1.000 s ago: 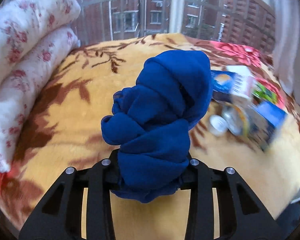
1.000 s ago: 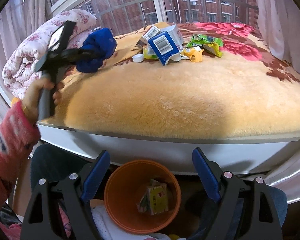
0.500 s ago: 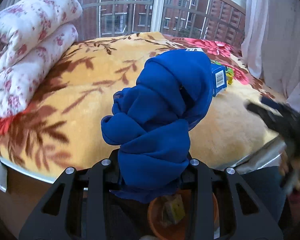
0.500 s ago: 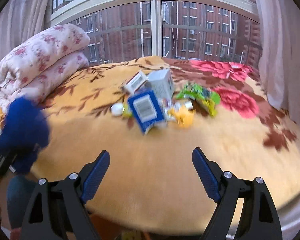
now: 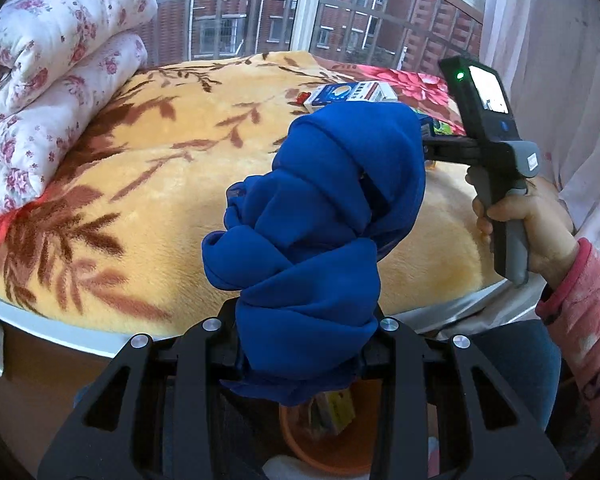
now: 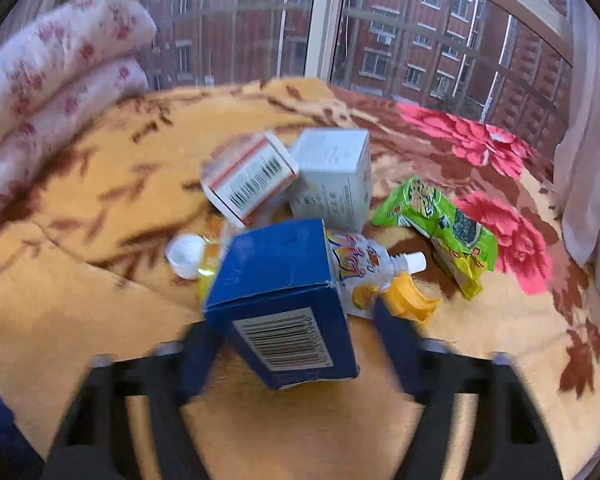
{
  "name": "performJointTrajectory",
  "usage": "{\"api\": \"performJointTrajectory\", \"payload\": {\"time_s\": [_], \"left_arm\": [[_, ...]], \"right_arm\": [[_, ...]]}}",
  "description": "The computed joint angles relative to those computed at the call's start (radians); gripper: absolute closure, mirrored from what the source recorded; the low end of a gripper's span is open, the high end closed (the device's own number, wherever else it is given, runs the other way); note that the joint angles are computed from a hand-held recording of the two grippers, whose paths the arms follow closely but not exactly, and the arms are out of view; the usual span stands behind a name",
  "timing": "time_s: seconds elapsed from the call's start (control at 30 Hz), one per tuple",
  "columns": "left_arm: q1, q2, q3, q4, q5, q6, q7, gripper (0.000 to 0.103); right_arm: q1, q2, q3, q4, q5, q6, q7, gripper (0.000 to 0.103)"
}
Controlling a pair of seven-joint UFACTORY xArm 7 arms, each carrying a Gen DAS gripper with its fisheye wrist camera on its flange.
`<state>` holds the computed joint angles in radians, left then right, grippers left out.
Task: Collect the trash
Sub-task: 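Grasp the dark blue box with the right gripper while the left gripper holds the cloth, then lower cloth and box into the orange bucket and open both grippers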
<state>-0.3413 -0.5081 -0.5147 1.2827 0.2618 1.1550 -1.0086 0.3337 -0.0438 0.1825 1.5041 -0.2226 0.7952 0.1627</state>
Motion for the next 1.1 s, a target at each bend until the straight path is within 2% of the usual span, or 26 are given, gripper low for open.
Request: {"api": "performJointTrajectory", "payload": {"time_s": [0.23,0.43,0.57,0.8,0.93,1.1], "left_arm": [[0.005,-0.001,-0.001,0.004,0.003,0.021,-0.008,0.068],[0.005,0.009,-0.009,0.014,0.012,0.033,-0.010,0.068],[0.000,0.016,-0.016,0.023,0.020,0.040,-0.010,0.068],[-0.023,0.038,-0.038,0.046,0.041,0.061,0.015,0.068],[-0.060,0.048,-0.039,0.035,0.012,0.066,0.036,0.067],[-0.120,0.062,-0.017,0.000,-0.051,0.049,0.078,0.067]], "right_arm": [[-0.015,-0.107,-0.015,-0.095,0.137,-0.045,-0.035,0.053],[-0.009,-0.318,-0.022,-0.257,0.217,-0.084,-0.126,0.053],[0.014,-0.471,-0.051,-0.369,0.310,-0.082,-0.187,0.053],[0.044,-0.708,-0.058,-0.520,0.388,-0.022,-0.226,0.052],[0.061,-0.809,-0.051,-0.587,0.411,0.046,-0.229,0.052],[0.076,-0.862,-0.047,-0.640,0.442,0.136,-0.226,0.052]]}}
